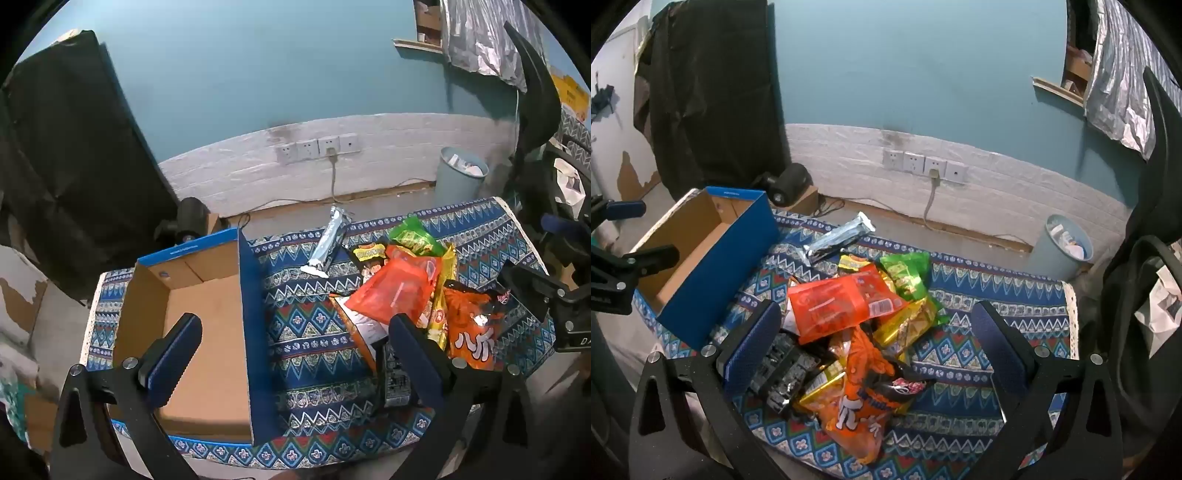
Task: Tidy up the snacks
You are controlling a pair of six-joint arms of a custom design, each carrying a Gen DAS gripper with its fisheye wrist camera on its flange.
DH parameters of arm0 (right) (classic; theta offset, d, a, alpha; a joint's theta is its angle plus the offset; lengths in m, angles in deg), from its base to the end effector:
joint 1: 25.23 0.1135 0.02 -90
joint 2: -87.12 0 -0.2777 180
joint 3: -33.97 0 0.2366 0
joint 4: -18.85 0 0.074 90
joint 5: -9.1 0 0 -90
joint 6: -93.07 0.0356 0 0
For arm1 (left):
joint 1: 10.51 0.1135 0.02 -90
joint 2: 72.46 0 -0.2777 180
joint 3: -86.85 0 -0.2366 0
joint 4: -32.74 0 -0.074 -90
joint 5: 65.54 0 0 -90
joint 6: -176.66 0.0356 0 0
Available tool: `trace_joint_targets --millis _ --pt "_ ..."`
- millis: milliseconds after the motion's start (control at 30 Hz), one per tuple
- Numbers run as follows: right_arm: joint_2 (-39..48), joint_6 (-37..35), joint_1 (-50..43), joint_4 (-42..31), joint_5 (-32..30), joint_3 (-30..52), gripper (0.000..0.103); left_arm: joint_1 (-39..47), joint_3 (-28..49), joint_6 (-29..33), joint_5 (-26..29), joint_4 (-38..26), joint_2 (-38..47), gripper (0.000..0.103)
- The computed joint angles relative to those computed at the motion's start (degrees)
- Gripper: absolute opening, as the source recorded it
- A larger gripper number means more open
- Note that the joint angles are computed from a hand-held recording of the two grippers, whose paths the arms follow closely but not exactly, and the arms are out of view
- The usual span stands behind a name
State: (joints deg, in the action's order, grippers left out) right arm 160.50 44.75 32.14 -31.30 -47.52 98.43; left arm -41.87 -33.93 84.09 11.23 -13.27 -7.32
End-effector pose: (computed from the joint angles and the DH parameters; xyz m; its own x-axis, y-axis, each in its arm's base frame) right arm 0.1392 0.1811 0.2539 -0.7117 -0.0818 -0.6977 -0.1038 0.9945 -0.0107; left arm 0.1798 -0.1000 0.2555 -0.6889 0.3687 -0.6241 0.3556 0.9222 0.1523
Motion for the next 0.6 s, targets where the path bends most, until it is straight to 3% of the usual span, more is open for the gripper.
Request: trace_joint_targets --millis 200,600 --pt "-0.2 0.0 0.1 -0.6 0.3 0.1 0.101 2.2 0.0 0.6 2.3 -0.8 -1.0 0.102" --pt "-0.5 0.0 -0.4 -0.2 -1.1 -0.5 0.101 -0.2 -0.8 -0.9 0.2 1.0 0.4 0.102"
